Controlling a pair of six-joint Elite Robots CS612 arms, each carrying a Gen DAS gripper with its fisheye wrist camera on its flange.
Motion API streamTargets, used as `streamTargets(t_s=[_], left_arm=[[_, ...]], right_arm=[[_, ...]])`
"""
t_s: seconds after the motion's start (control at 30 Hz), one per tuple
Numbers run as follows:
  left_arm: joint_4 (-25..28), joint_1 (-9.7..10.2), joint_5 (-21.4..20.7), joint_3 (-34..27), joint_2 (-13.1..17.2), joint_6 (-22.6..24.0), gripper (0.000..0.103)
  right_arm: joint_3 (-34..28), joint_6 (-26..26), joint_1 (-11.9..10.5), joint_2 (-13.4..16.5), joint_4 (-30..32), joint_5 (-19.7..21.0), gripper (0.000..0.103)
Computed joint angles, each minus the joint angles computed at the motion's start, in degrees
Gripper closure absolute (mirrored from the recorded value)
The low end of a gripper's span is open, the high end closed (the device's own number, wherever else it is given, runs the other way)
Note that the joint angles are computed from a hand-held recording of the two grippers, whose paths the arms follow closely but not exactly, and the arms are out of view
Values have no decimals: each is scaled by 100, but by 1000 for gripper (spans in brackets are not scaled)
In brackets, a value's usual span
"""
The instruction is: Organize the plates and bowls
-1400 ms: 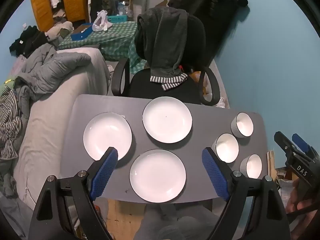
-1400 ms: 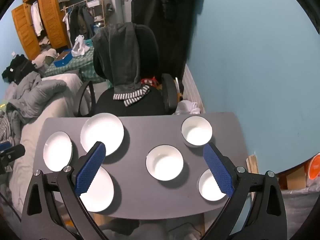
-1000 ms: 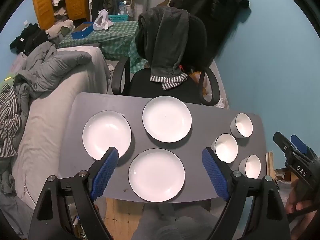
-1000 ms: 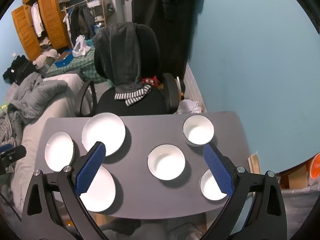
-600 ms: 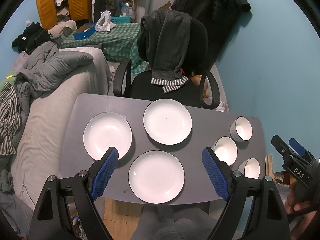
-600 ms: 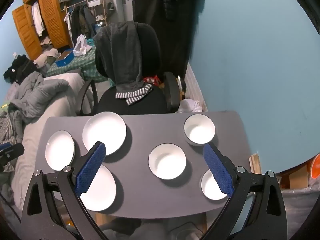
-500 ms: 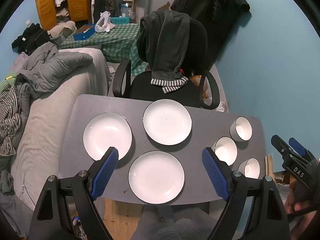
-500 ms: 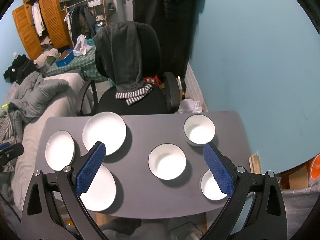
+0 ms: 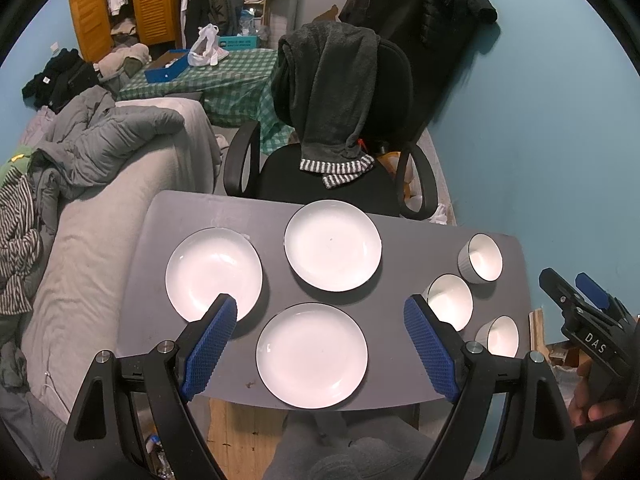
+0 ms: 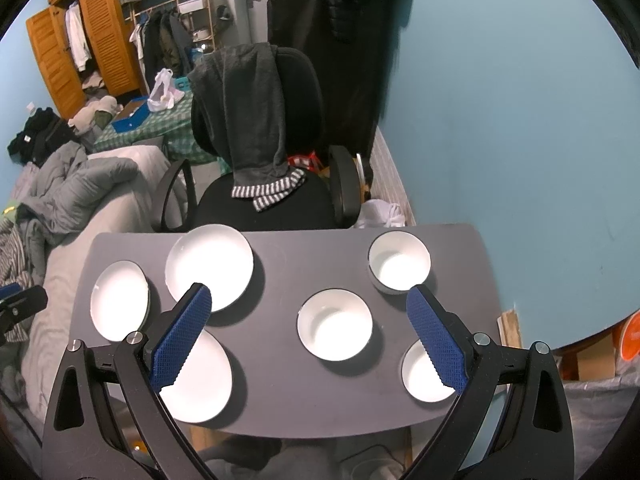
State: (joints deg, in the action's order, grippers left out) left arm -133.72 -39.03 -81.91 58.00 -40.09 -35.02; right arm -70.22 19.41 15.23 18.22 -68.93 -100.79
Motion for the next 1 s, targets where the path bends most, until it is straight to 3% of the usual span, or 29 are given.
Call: streamTargets(t_s=[1.0], left_arm=[[61,18,-129,-155,68,24,16]], right_arm=[[71,26,19,-25,-20,-2,6]])
